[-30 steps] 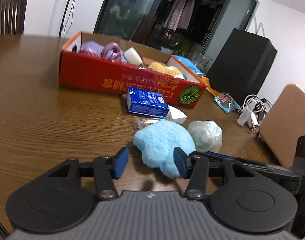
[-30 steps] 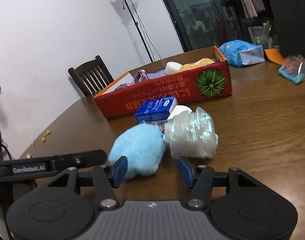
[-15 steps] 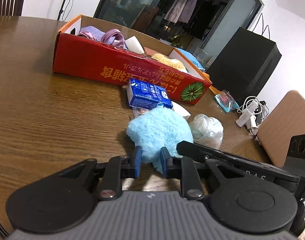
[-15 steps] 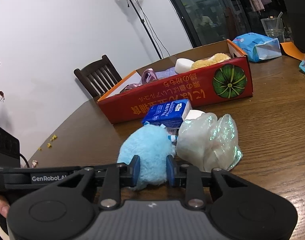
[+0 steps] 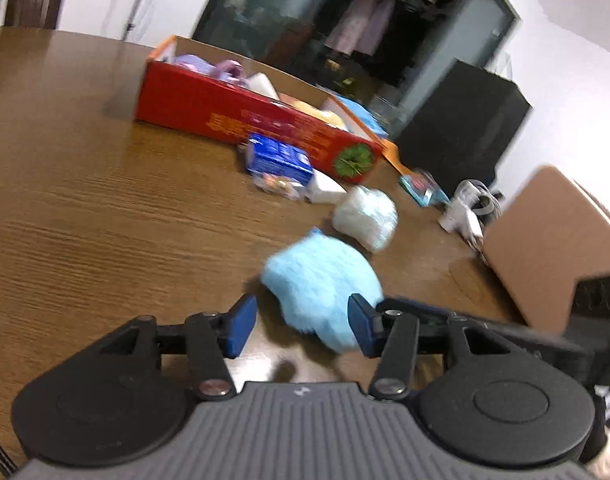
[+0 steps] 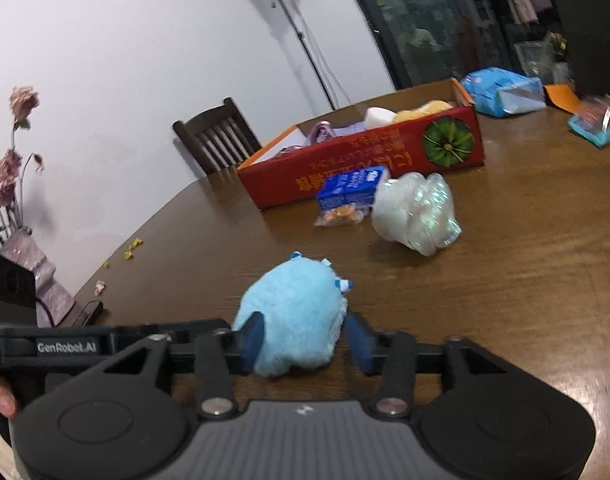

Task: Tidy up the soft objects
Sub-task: 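Carry the light blue plush into the box and open both grippers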

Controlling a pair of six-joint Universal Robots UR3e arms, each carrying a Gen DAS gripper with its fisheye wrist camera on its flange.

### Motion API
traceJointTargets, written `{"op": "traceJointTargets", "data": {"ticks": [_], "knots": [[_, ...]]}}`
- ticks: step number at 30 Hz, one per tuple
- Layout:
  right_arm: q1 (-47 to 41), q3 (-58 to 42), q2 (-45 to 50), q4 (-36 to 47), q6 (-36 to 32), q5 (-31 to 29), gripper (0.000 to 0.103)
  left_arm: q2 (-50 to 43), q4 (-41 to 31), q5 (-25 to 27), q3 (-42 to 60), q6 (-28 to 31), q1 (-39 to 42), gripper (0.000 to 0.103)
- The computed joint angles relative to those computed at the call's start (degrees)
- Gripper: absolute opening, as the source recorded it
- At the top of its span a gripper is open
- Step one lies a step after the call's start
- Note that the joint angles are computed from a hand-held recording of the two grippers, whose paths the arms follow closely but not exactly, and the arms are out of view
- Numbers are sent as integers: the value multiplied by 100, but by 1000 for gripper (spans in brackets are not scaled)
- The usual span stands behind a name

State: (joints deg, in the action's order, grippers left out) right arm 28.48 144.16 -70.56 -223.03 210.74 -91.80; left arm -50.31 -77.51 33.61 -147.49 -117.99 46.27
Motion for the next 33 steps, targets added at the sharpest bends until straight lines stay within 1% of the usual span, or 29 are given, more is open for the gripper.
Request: {"op": "traceJointTargets", "data": {"ticks": [1,3,4,5,6,7,8,9,10,12,13,14,15,16,17,18,19,21,22,24,25,27,29,31,32,33], "knots": [[36,-67,48,-1,26,-73,48,-186,290,-70,-23,-177,-61,54],[18,-142,240,-227,93,-61,48,-819,1215,-124,-11,-729,-342,54],[-33,-190,339,-319,169,-24,48,-1100,1502,-152,17,-850,-450,53],[-91,-234,431,-379,222,38,48,-1460,1982,-118,57,-1139,-637,51],[-154,-308,542,-405,282,113,48,-1718,2317,-89,68,-1303,-774,39],[-200,-370,604,-371,300,195,46,-1952,2488,-79,131,-1352,-898,28],[-248,-427,634,-284,289,277,43,-2071,2706,-55,106,-1437,-984,28],[-238,-488,650,-210,273,253,40,-2137,3058,-63,10,-1559,-1028,25],[-199,-533,614,-120,239,169,38,-2216,3235,-52,18,-1618,-1078,22],[-195,-601,427,127,123,93,37,-2352,3031,-161,235,-1635,-1119,22],[-250,-635,284,251,59,102,37,-2489,2953,-267,457,-1700,-1174,22],[-316,-702,123,398,-41,125,37,-2652,3058,-383,672,-1829,-1251,22],[-415,-826,-46,565,-213,168,36,-2841,3265,-487,910,-2024,-1356,22],[-544,-985,-175,732,-373,253,36,-3162,3682,-591,1206,-2339,-1508,22],[-709,-1227,-288,969,-569,372,36,-3629,4282,-663,1653,-2831,-1729,22],[-885,-1519,-365,1250,-791,506,36,-4028,4621,-672,2141,-3226,-1922,22],[-1057,-1884,-368,1521,-1005,623,36,-4404,4668,-640,2741,-3477,-2112,22],[-1367,-2714,-196,2069,-1381,854,36,-5348,5354,-441,3941,-4281,-2522,22],[-1545,-3234,-15,2425,-1499,1017,36,-5856,5752,-277,4541,-4796,-2718,22],[-1823,-4313,471,3212,-1635,1287,36,-6662,5741,125,5741,-5307,-3052,22],[-1898,-4831,746,3587,-1649,1366,36,-7072,5662,339,6341,-5471,-3197,22],[-2069,-5834,1310,4350,-1619,1617,36,-7731,4802,632,7541,-5317,-3373,22],[-2148,-6808,1933,5012,-1667,1718,36,-8307,4302,852,8401,-5245,-3484,22],[-2065,-7512,2408,5555,-1714,1557,36,-8662,3842,940,8832,-5116,-3461,22],[-2018,-7874,2635,5868,-1751,1470,36,-8809,3731,1040,8986,-5062,-3493,22],[-1972,-8233,2864,6185,-1770,1389,36,-8876,3799,1098,8992,-5041,-3506,22]]}}
